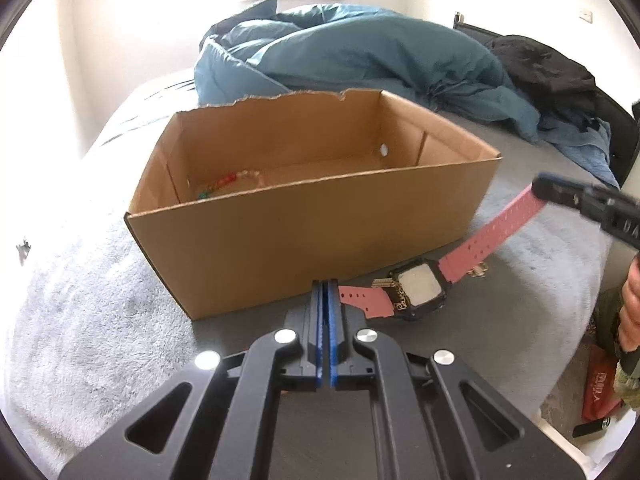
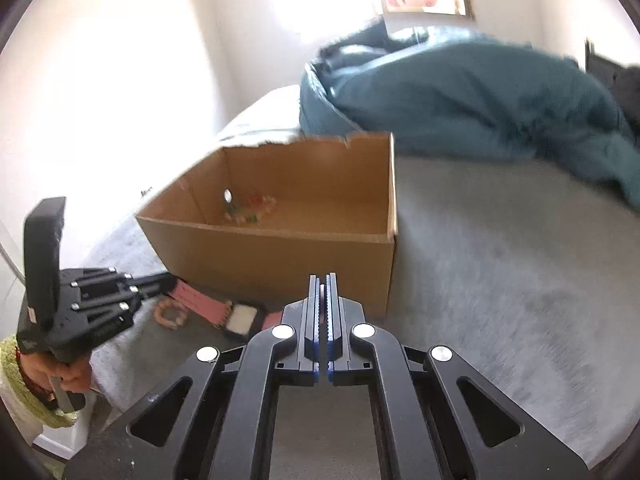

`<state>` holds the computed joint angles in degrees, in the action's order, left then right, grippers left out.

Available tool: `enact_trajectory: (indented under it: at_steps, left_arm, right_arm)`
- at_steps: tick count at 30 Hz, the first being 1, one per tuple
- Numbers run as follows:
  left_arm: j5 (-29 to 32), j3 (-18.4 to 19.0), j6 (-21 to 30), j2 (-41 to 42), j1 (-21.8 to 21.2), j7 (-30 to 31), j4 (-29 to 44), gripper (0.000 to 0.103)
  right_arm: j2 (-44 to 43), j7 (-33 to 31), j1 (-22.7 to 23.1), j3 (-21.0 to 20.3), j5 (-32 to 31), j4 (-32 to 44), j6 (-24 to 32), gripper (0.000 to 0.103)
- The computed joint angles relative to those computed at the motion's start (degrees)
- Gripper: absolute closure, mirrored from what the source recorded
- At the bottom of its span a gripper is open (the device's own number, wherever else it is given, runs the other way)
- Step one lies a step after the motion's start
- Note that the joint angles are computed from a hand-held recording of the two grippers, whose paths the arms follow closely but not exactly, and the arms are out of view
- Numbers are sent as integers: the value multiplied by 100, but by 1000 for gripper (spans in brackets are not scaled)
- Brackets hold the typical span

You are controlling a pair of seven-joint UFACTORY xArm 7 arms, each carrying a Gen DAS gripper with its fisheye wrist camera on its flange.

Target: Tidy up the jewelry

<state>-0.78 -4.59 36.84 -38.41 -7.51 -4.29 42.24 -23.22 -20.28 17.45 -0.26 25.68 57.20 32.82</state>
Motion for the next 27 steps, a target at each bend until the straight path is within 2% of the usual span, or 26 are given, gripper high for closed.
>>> enact_trajectory:
  at_steps: [4,6,11,15,18,19,21,24,27]
  left_arm:
    - [-167,36,156,-247,-73,-137,-19,101]
    - [-259,60,306,-387,-127,-180,-21,101]
    - [-763,325,893,-736,-411,-175,131,101]
    - [-970,455,871,-416,-352,-194,686,102]
    - [-1111,531,1428,-51,-327,-252,943,102]
    - [-1121,504,1724,78,-315,-278,893,102]
    - [-1300,490,1976,183,-322,-348,671,102]
    - [-1230,291,1809,87,-217,-499,359,102]
    - [-1455,436,1622,-72,-266,-457,551,102]
  right_arm:
    - [-118,23,-30,-33,-44,32,103,102]
    - [-190,101,-64,-146,38,7,360,102]
    - [-477,122,-62,-603,722,-48,1168,102]
    - [-275,109,-161,-653,1084,317,1244,102]
    - [-110,219,-328,-598,1039,378,1489,102]
    - [17,338,-398,-626,1013,320,1799,102]
    - [156,526,-576,-530,850,193,2128,102]
    - [167,635,-724,-336,690,33,2084,102]
    - [171,451,-651,-401,1093,376,2019,102]
